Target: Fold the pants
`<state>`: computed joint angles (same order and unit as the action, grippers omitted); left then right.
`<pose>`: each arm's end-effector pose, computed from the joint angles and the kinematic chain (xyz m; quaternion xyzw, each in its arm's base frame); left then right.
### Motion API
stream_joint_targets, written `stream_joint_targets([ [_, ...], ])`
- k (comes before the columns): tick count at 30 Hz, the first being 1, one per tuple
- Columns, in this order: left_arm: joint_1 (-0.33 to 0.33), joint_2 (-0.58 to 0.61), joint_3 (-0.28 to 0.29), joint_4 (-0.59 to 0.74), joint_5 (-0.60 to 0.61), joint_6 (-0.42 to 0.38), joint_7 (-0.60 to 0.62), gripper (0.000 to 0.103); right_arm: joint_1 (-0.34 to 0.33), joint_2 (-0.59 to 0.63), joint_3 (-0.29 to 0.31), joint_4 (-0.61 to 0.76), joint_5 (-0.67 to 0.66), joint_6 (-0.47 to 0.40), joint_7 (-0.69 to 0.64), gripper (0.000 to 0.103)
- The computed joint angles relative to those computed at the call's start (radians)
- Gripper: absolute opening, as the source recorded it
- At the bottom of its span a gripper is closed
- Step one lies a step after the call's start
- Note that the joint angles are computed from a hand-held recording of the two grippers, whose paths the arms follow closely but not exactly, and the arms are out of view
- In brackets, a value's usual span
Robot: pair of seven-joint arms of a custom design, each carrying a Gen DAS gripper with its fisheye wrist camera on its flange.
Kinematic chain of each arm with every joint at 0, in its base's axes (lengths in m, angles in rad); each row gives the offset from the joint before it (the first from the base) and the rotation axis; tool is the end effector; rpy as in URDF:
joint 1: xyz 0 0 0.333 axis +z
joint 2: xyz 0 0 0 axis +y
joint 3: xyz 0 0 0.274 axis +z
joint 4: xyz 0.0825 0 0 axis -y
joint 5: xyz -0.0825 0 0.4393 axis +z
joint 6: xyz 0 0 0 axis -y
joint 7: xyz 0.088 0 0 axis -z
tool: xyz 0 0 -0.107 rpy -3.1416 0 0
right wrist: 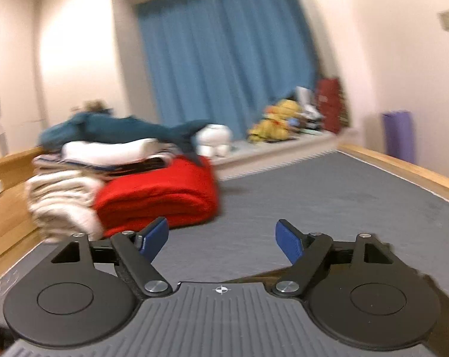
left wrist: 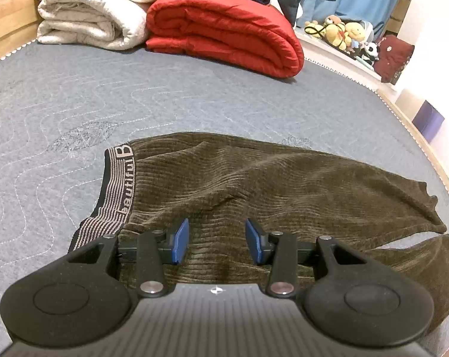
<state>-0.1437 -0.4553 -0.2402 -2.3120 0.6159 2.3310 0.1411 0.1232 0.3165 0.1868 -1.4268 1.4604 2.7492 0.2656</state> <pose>0.4913 -0.1948 0.5126 -0.8433 0.3854 -0.2429 0.2851 0.7232 0.1688 0.5563 -0.6439 0.4147 -0.1837 0.6162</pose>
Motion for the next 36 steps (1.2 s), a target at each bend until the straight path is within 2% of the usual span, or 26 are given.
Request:
stream_joint_targets([
  [2,0.0,-0.006,0.002,-0.009,-0.002,0.001,0.004,0.047,-0.012,0.006,0.029,-0.026,0.083,0.001,-0.146,0.081],
  [3,-0.001,-0.01,0.006,-0.016,-0.004,0.005,0.01,0.047,0.016,0.029,0.014,-0.02,0.033,0.021,-0.132,0.081],
  [4,-0.001,-0.012,0.009,-0.02,-0.007,0.008,0.017,0.047,0.05,0.054,-0.009,-0.008,-0.076,0.036,-0.049,0.08],
  [5,-0.001,-0.019,0.013,-0.029,-0.01,0.015,0.021,0.047,0.067,0.084,-0.026,0.018,-0.166,0.01,0.041,0.079],
  [7,0.004,-0.026,0.019,-0.041,-0.016,0.027,0.025,0.047,0.045,0.12,0.002,0.059,-0.201,-0.037,0.087,0.079],
  [9,0.011,-0.024,0.023,-0.045,-0.025,0.034,0.018,0.047,0.042,0.152,0.016,0.094,-0.241,-0.04,0.093,0.079],
  [13,0.022,0.005,0.027,-0.032,-0.034,0.04,0.025,0.047,0.032,0.191,0.052,0.143,-0.272,-0.039,0.104,0.08],
  [17,0.031,0.041,0.031,-0.012,-0.036,0.054,0.029,0.047,0.041,0.242,0.055,0.206,-0.344,-0.08,0.197,0.08],
  [19,0.035,0.05,0.033,-0.007,-0.035,0.063,0.027,0.047,0.042,0.248,0.07,0.204,-0.352,-0.075,0.201,0.081],
  [23,0.052,0.035,0.039,-0.023,-0.024,0.088,-0.006,0.047,0.038,0.261,0.077,0.215,-0.374,-0.086,0.225,0.081],
  [28,0.071,0.01,0.055,-0.056,-0.038,0.124,-0.028,0.047,0.049,0.298,0.065,0.261,-0.434,-0.105,0.317,0.081],
  [34,0.117,0.038,0.062,-0.025,-0.007,0.091,-0.029,0.047,0.05,0.342,0.058,0.323,-0.497,-0.135,0.423,0.081],
  [36,0.135,0.071,0.07,0.012,0.015,0.058,0.006,0.056,0.047,0.356,0.057,0.343,-0.516,-0.149,0.452,0.081],
])
